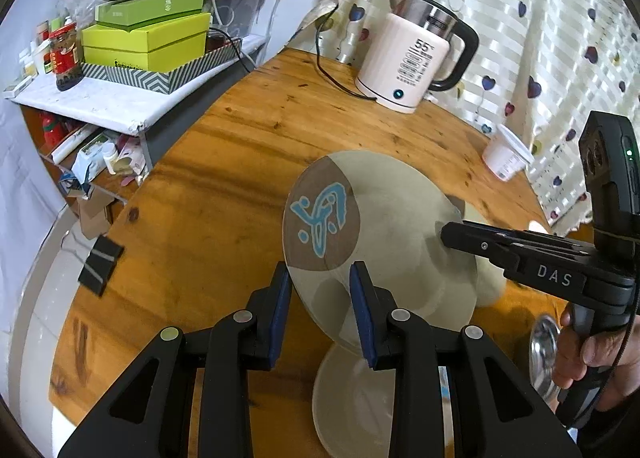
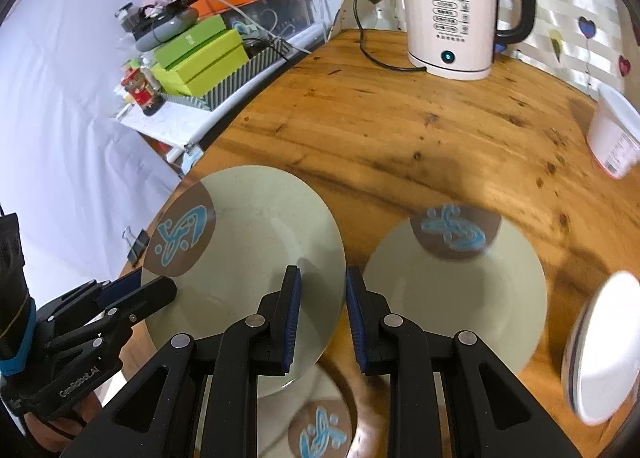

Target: Organize plates and bowls

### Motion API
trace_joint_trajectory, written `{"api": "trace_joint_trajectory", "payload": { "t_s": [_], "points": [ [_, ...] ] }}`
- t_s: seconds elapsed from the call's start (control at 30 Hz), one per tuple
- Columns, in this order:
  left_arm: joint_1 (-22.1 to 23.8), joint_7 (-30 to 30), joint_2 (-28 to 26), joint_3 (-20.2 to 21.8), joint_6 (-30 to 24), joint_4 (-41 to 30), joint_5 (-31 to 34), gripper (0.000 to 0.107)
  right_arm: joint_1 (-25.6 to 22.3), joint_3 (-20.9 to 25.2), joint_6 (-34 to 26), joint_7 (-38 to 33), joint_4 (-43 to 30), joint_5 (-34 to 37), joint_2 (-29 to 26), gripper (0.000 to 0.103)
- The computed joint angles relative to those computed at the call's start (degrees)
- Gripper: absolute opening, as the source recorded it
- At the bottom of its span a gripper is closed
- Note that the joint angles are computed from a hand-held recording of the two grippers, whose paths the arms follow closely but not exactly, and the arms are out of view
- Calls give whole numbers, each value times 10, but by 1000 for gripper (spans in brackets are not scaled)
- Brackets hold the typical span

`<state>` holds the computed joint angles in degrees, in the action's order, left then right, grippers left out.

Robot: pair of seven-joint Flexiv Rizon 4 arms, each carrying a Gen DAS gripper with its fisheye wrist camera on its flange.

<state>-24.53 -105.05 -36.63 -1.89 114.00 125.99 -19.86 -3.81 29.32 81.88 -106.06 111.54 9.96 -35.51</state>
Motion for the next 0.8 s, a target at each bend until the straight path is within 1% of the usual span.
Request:
{"api": "trace_joint_trajectory", "payload": {
  "t_s": [0.23,0.4,0.63,0.7,0.8],
  "points": [
    [-45,3,10,13,6,28,-19,31,-17,13,36,1,65,16,30,22],
    [-65,3,9,15,8,43,-30,31,-28,20,63,13,107,10,37,22],
    [-85,0,5,15,14,56,-41,31,-51,35,97,45,151,-19,32,22],
    [-94,3,3,19,12,57,-48,31,-54,36,106,56,161,-30,31,22],
    [-94,3,0,15,8,56,-49,31,-48,26,120,74,175,-48,31,22]
  ]
}}
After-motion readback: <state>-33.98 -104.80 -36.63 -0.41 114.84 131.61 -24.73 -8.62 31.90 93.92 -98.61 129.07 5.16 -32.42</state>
